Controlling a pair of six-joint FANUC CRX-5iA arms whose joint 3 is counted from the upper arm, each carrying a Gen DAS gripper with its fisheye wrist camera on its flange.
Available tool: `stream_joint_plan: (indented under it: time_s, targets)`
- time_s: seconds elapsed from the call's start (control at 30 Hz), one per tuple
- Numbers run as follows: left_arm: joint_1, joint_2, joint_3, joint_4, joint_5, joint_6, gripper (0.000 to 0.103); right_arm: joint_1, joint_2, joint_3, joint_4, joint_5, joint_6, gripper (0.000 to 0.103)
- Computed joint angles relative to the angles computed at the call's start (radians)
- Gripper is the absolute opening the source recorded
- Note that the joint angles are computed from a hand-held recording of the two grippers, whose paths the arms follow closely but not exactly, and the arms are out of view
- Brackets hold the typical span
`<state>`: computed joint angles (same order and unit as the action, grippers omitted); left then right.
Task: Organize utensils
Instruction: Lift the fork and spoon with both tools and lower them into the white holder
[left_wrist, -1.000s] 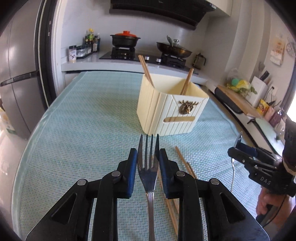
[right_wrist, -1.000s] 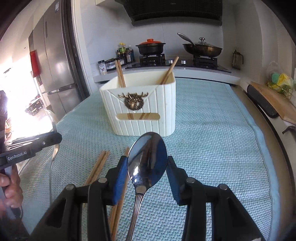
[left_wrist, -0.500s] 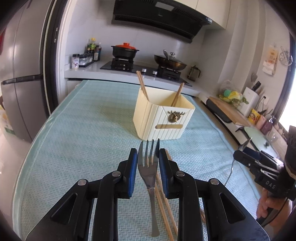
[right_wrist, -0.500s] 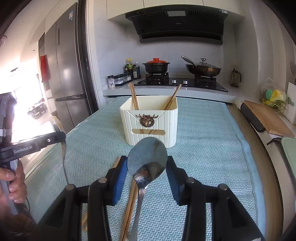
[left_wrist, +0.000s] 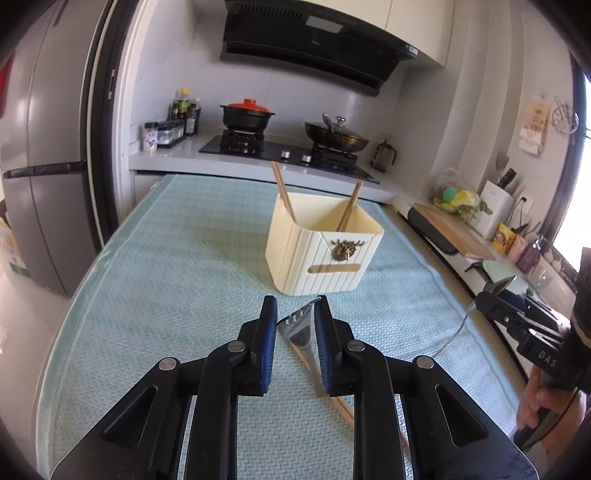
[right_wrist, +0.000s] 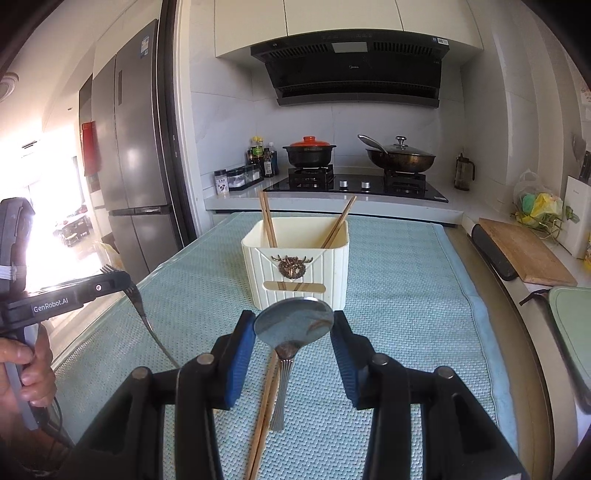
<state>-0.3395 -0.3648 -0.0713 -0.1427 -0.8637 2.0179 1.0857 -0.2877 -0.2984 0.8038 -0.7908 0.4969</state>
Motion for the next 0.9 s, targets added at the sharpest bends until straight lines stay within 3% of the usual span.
stream_joint_plan:
  time_s: [0.17,0.2,0.23,0.63,0.9]
  targets:
    - [0.013,-0.006,-0.007,0.019,0.01,-0.01,0.016,0.001,0.0,0.001,0.015,0.002,-0.008,0.042]
    - [0.013,-0.005,-0.007,0.019,0.009,-0.011,0.014,0.001,0.0,0.0,0.018,0.003,-0.01,0.042]
    - [0.017,-0.005,-0.01,0.031,0.012,-0.02,0.005,0.001,0.0,-0.001,0.019,0.004,-0.011,0.042]
    - [-0.001,-0.008,0.01,0.011,0.007,-0.014,0.001,0.0,-0.012,-0.006,0.032,0.002,-0.022,0.042]
    - [-0.025,0.016,0.134,-0.044,-0.02,-0.057,0.001,-0.023,-0.01,0.035,0.045,0.015,0.013,0.042]
